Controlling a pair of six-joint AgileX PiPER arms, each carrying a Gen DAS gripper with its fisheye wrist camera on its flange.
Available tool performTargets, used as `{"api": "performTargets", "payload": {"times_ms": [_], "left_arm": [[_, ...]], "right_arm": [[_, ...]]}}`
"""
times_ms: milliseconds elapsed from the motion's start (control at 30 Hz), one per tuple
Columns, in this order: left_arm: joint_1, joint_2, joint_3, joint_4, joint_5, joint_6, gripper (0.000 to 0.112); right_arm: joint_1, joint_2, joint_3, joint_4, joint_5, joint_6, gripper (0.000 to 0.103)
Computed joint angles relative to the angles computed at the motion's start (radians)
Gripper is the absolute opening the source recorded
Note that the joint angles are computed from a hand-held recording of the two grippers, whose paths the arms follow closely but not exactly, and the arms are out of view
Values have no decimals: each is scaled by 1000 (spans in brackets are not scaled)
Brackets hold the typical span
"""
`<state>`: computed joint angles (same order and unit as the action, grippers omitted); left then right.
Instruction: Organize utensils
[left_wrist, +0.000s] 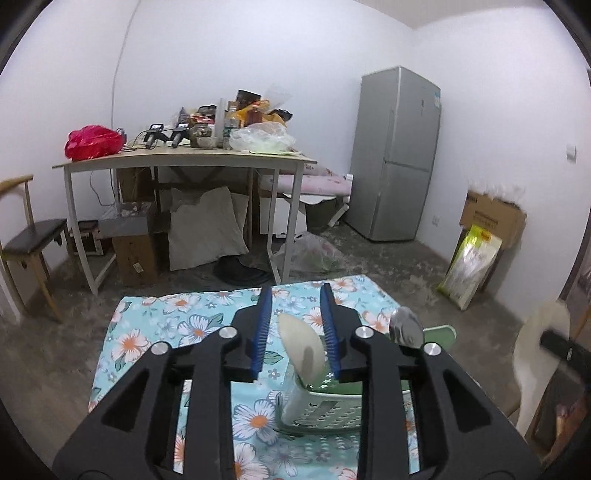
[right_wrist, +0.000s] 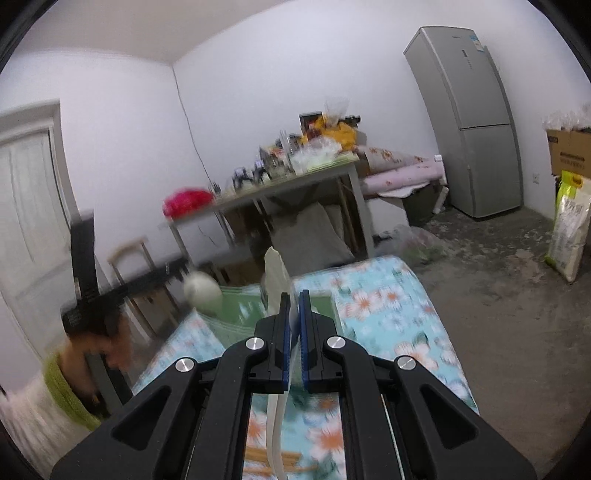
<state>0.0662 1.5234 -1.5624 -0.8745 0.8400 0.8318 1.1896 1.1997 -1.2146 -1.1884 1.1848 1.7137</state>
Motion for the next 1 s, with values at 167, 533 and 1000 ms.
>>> {"api": "performTargets", "payload": {"times_ms": [167,533,1000], "left_arm": [[80,-35,35,-68,39,15,40],[288,-143,191,-129,177,113,53],[385,-160,286,-100,227,162,54]], "right_arm": [[-114,-57,-15,-66,-169,5,5],[-383,75,-75,-136,-406,11,5],[-377,191,81,-249,-369,184,9]]}}
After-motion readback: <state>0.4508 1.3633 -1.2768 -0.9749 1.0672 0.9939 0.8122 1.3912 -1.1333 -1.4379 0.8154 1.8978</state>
